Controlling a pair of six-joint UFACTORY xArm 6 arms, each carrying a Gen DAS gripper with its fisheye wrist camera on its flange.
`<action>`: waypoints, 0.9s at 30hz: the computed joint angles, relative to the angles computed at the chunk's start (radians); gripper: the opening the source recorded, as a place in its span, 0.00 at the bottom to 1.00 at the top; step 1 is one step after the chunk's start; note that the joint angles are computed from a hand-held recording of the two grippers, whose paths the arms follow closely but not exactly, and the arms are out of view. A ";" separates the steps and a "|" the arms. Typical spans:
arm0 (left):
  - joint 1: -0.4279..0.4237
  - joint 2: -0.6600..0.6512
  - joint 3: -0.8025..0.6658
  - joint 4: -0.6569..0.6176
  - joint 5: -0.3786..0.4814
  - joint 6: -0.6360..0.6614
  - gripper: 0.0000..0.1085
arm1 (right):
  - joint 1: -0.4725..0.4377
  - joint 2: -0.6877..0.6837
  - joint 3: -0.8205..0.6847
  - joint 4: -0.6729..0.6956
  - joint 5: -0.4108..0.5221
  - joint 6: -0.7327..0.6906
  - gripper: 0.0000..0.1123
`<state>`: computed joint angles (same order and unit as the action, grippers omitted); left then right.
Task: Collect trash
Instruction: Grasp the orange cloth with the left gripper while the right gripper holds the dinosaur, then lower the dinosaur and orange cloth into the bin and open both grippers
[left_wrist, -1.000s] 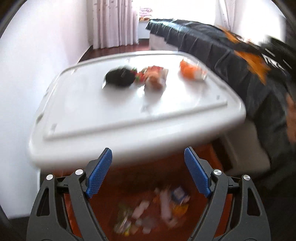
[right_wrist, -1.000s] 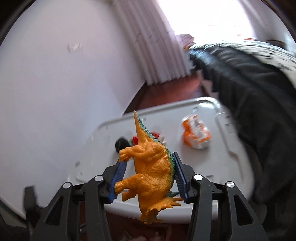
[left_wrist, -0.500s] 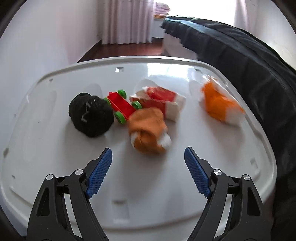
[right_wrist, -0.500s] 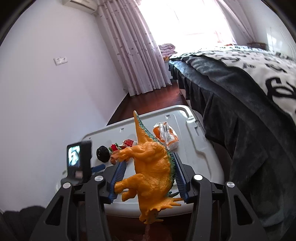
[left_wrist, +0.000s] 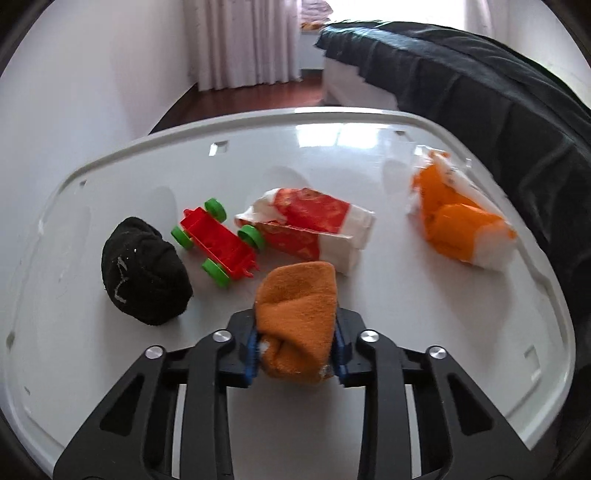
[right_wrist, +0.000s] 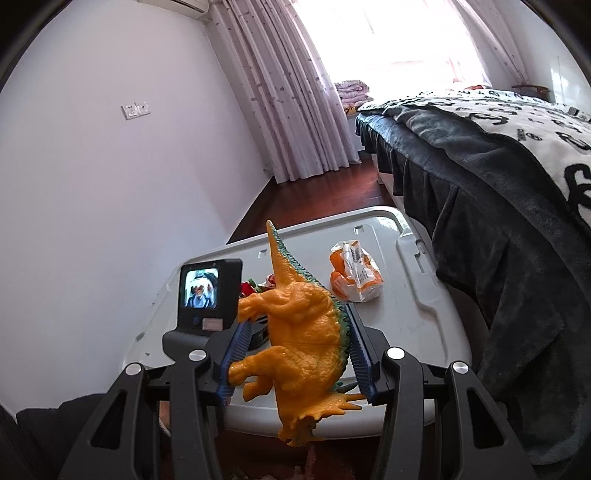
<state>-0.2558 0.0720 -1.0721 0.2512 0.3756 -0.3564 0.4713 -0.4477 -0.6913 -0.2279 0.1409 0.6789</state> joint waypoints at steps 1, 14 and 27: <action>0.001 -0.019 0.023 -0.004 -0.009 0.014 0.24 | 0.000 0.002 -0.002 0.003 0.001 0.003 0.44; 0.038 -0.592 0.458 -0.142 0.023 0.246 0.24 | 0.019 0.066 -0.054 -0.098 0.042 0.133 0.44; 0.137 -1.268 0.791 -0.191 0.380 0.338 0.24 | 0.255 -0.010 0.044 -0.536 0.120 0.599 0.44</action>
<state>-0.1192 -1.1960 -0.2811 0.0599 0.7558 -0.0180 0.7267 -0.4578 -0.6475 -0.7640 0.2613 1.2779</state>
